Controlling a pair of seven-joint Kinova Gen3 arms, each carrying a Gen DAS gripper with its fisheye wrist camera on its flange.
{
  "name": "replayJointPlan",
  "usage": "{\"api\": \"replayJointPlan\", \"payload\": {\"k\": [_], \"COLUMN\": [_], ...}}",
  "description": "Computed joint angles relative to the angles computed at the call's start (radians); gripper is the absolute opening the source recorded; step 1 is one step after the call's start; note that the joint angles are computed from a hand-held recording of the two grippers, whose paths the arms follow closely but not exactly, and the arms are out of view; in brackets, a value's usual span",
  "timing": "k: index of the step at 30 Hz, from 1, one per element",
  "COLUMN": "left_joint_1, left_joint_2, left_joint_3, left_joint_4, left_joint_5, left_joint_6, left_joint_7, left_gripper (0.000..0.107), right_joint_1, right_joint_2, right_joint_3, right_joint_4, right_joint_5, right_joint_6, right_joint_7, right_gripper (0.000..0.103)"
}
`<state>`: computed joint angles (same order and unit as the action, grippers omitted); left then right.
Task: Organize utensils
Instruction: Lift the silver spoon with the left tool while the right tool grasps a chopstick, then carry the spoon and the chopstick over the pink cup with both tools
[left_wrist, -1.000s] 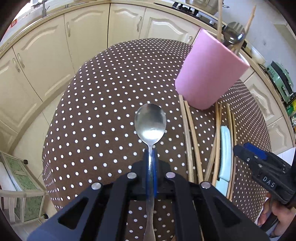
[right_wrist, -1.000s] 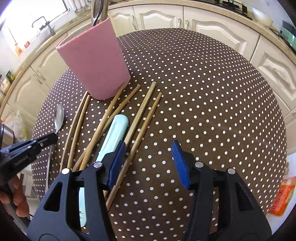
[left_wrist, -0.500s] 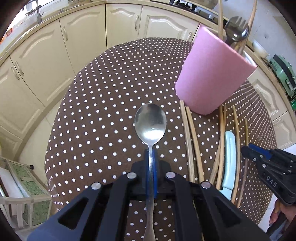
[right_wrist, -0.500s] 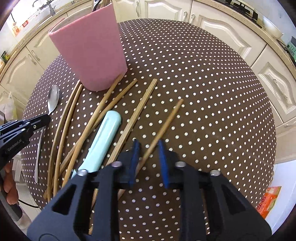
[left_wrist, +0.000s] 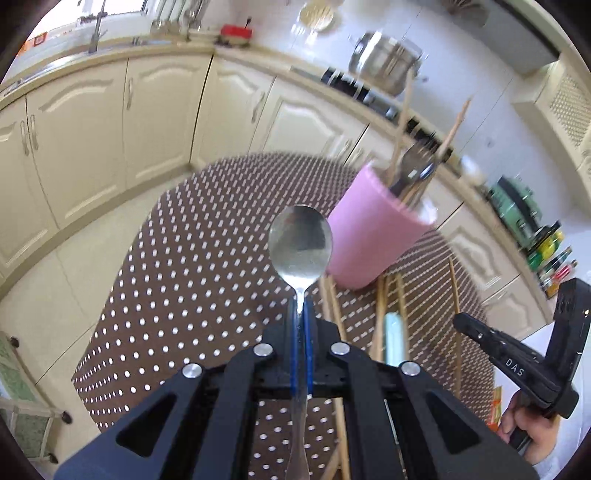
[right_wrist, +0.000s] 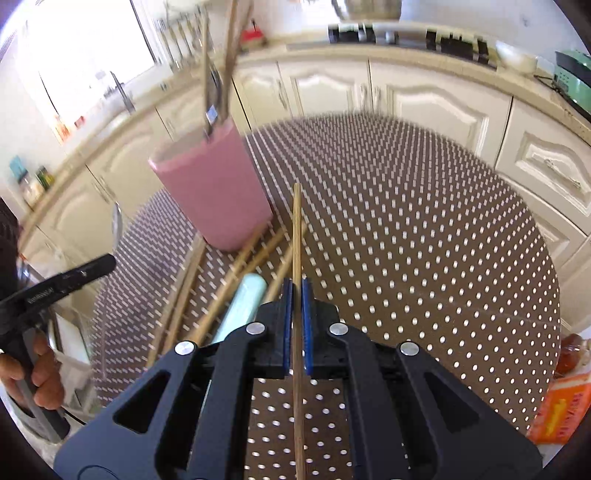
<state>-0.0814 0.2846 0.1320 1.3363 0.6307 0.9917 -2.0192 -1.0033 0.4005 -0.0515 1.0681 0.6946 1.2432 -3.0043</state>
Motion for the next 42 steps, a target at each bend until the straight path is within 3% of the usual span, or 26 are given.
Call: {"api": "replayJointPlan", "payload": {"k": [4, 7, 12, 18, 23, 27, 30, 37, 42], "left_joint_1": [-0.014, -0.073, -0.012, 0.039, 0.092, 0.065, 0.095, 0.137, 0.173], "left_joint_2": [-0.056, -0.096, -0.132, -0.114, -0.103, -0.084, -0.053, 0.039, 0.084], "left_joint_3": [-0.001, 0.056, 0.015, 0.016, 0.003, 0.085, 0.077, 0.099, 0.087], "left_joint_4": [0.064, 0.116, 0.148, 0.104, 0.088, 0.1, 0.092, 0.042, 0.021], "left_joint_5": [0.14, 0.262, 0.409, 0.473, 0.563, 0.708, 0.808, 0.932, 0.972], "left_joint_6": [-0.054, -0.09, -0.147, -0.209, -0.295, -0.416, -0.457, -0.552, -0.6], "left_joint_7": [-0.12, -0.234, -0.379, -0.433, -0.534, -0.697, -0.803, -0.951, -1.015], "left_gripper": [0.003, 0.003, 0.003, 0.003, 0.003, 0.003, 0.003, 0.003, 0.003], "right_joint_1": [-0.055, -0.096, -0.148, -0.174, -0.17, -0.162, -0.145, -0.11, -0.088], "right_joint_2": [-0.047, -0.057, -0.061, -0.003, 0.03, 0.063, 0.08, 0.093, 0.112], "right_joint_3": [0.012, 0.007, 0.003, 0.029, 0.076, 0.121, 0.139, 0.161, 0.16], "right_joint_4": [0.054, 0.058, 0.049, -0.027, -0.064, -0.078, -0.084, -0.033, -0.033], "right_joint_5": [0.139, 0.252, 0.431, 0.583, 0.668, 0.737, 0.763, 0.841, 0.855], "right_joint_6": [-0.031, -0.028, -0.019, -0.025, -0.077, -0.114, -0.15, -0.209, -0.223], "right_joint_7": [-0.089, -0.146, -0.211, -0.202, -0.206, -0.243, -0.275, -0.407, -0.425], "right_gripper": [0.005, 0.005, 0.005, 0.005, 0.005, 0.005, 0.005, 0.005, 0.005]}}
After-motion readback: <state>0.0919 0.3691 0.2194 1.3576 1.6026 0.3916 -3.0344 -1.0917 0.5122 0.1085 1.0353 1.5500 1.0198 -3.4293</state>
